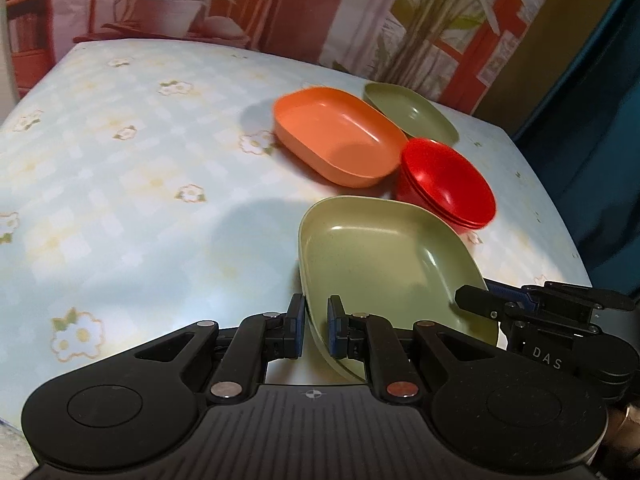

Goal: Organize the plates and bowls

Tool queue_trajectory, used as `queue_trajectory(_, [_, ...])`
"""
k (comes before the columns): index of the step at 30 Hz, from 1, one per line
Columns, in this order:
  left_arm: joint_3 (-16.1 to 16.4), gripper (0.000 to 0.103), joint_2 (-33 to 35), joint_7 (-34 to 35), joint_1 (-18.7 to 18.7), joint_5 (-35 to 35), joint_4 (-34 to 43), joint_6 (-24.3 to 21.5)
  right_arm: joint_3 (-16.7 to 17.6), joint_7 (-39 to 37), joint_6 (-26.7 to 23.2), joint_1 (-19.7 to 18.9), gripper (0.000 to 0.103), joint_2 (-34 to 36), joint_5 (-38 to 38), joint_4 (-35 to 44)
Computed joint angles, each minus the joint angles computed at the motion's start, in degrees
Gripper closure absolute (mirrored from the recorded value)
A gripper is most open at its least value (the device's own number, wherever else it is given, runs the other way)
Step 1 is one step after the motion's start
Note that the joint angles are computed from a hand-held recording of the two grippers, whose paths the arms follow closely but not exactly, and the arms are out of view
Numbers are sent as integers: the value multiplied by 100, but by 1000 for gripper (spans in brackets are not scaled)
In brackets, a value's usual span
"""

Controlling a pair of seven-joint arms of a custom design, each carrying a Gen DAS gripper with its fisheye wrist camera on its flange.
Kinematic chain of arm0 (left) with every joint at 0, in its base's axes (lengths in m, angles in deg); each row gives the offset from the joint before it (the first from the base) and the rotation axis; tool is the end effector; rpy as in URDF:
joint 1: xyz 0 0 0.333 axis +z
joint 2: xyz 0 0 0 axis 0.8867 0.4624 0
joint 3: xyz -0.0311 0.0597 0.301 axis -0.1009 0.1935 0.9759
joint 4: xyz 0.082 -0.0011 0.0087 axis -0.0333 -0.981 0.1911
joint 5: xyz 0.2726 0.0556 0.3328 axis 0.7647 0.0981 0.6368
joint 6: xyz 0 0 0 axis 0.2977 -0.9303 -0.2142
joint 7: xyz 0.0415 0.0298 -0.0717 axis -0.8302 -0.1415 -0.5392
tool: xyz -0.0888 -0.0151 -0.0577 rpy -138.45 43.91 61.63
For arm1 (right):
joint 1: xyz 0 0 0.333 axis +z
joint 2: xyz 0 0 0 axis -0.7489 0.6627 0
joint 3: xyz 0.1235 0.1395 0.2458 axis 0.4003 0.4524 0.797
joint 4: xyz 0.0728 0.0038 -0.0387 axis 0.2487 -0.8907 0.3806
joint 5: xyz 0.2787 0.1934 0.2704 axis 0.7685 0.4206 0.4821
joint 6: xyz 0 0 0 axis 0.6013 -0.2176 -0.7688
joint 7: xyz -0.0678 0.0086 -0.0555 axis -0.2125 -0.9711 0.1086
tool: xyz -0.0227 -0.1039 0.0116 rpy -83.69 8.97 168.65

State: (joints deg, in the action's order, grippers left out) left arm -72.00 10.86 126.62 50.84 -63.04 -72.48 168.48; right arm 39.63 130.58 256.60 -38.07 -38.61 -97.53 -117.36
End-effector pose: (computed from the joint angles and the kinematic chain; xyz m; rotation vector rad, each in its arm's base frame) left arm 0.5582 -0.2031 0.4133 -1.7915 2.1976 -0.9688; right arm 0.5147 0.1216 0.3542 -1.7877 1.4401 -0.6859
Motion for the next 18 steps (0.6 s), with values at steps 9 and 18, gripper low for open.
queue_trajectory(9, [137,90,-133,43,97,-189,-3,-17,30,701,-158,-5,91,187,-1038,499])
queue_trajectory(18, [187,90,-61,146,166,-446,268,-63,249,1613,-129,-352,91,427,-2186,1086])
